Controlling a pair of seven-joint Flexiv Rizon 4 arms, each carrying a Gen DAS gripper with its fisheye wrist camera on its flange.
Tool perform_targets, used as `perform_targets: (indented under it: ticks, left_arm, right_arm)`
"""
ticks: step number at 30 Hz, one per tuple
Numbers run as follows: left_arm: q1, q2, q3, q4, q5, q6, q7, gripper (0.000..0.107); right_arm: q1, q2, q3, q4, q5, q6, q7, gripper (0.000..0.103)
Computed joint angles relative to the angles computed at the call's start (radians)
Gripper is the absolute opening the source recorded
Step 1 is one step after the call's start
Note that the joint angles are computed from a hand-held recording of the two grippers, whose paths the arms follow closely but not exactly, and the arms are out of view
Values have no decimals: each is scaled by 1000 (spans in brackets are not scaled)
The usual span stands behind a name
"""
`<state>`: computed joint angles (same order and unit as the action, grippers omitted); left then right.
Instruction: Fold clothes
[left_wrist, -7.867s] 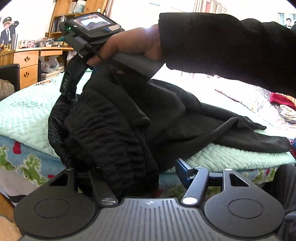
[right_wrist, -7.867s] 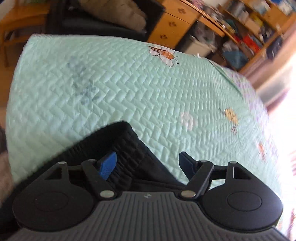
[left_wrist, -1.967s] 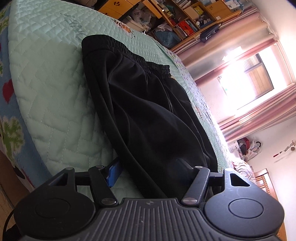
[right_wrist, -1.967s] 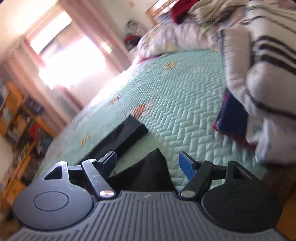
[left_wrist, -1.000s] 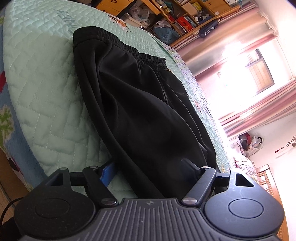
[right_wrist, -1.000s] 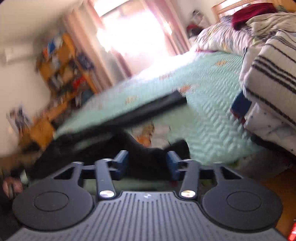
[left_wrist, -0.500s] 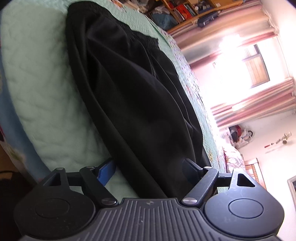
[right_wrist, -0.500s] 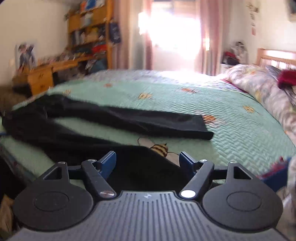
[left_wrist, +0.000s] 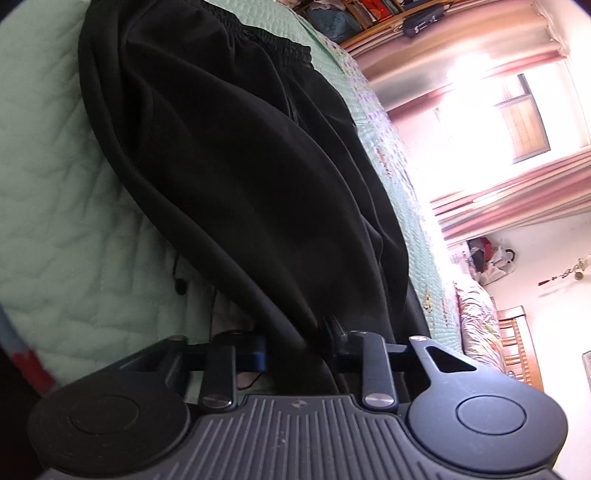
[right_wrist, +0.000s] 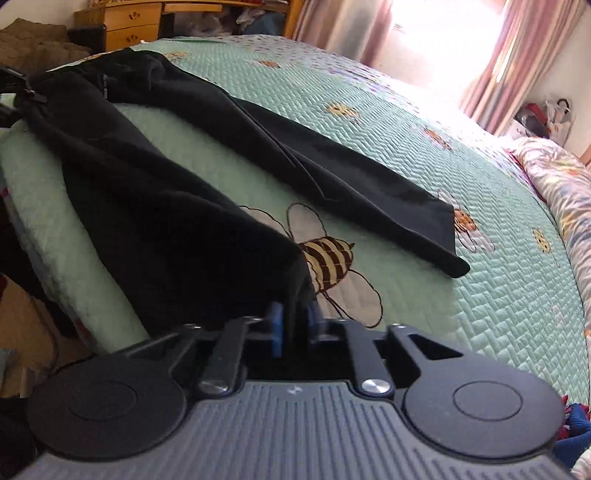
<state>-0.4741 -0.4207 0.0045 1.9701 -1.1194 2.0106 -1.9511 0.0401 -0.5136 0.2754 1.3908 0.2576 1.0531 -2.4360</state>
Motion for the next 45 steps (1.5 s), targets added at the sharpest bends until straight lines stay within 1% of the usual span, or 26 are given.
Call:
perform_targets:
  ticks: [3,6,8,9,11,12,14,15,17,18,19,20,21,22,23,26,27,32,33,34,35,36,37,39,41,45]
  left_arm:
    - [28,6,-16,21,81,49,-46,12]
    - [69,50,-35,92,219,165,-128,11]
    - [88,86,-42,156,289,270,-193,11]
    - [103,104,-46,196,325,310,-232,11]
    - [138,137,-56,275,397,362,-322,12]
    - [152,149,-63,313,413,358,-366,13]
    - [162,160,-72,364,428,324,-413,16]
    - [169,162,-75,384,450,309,-438,17]
    - [164,160,-74,407,458,288,-457,23]
    - [152,155,-70,409,441,292,-452,30]
    - [154,150,-68,411,449,301,-468,31]
    - [164,146,-67,412,471,306,-489,31]
    - [174,146,-65,413,491,306,-502,31]
    - [180,151,-61,418,504,305,-506,31]
    - [179,152,-58,418,505,306,-507,31]
    - [174,151,-57,431,502,325,-523,32]
    - [168,152,-58,432,488,324,-521,36]
    - [105,178,-66,469,385,334,-482,42]
    - [98,181,-67,469,367,331,-470,44]
    - [93,185,-68,468,353,328,-461,45]
    - [91,179,-71,454,340,323,-449,46]
    - [88,171,-73,436,326,317,-435,47]
    - [88,170,-73,431,324,313,-428,47]
    - [89,171,-74,424,327,306,-418,47]
    - [94,168,-74,412,337,298,-414,47]
    - [100,158,-75,374,344,266,-396,47]
  right_arm:
    - [-9,63,29,108,35,140,-58,8]
    - [-81,168,143,221,144,227,-236,8]
    - [-144,265,220,288,262,202,-398,8]
    - [-169,312,242,317,313,156,-460,8]
    - [-171,387,234,393,307,57,-499,10]
    - [-155,411,219,437,267,34,-483,11]
    - [-115,416,171,492,173,17,-332,13]
    - [-111,414,149,484,183,-29,-264,15]
    - [-136,417,100,401,338,-186,-150,21]
    - [-154,422,75,364,430,-242,-120,23]
    - [-172,430,51,340,529,-260,-116,29]
    - [-181,435,28,327,603,-249,-94,44]
    - [-171,434,11,331,632,-180,-48,64]
    - [-156,426,-8,334,638,-104,19,70]
    - [-138,409,-31,339,614,-48,109,72]
    - [-122,355,-110,323,625,-65,287,72]
    - [-122,340,-122,323,642,-74,310,72]
    - [-169,274,-124,287,810,-160,258,66]
    - [-165,263,-122,278,805,-170,258,65]
    - [-149,251,-123,270,770,-169,278,58]
    - [-134,239,-123,263,733,-167,302,46]
    - [-122,231,-120,259,704,-160,324,21]
    - [-129,228,-110,253,714,-159,314,7]
    - [-161,239,-83,229,800,-152,220,8]
    - [-157,230,-73,179,848,-110,143,8]
    - [-130,194,-54,19,851,-28,10,7]
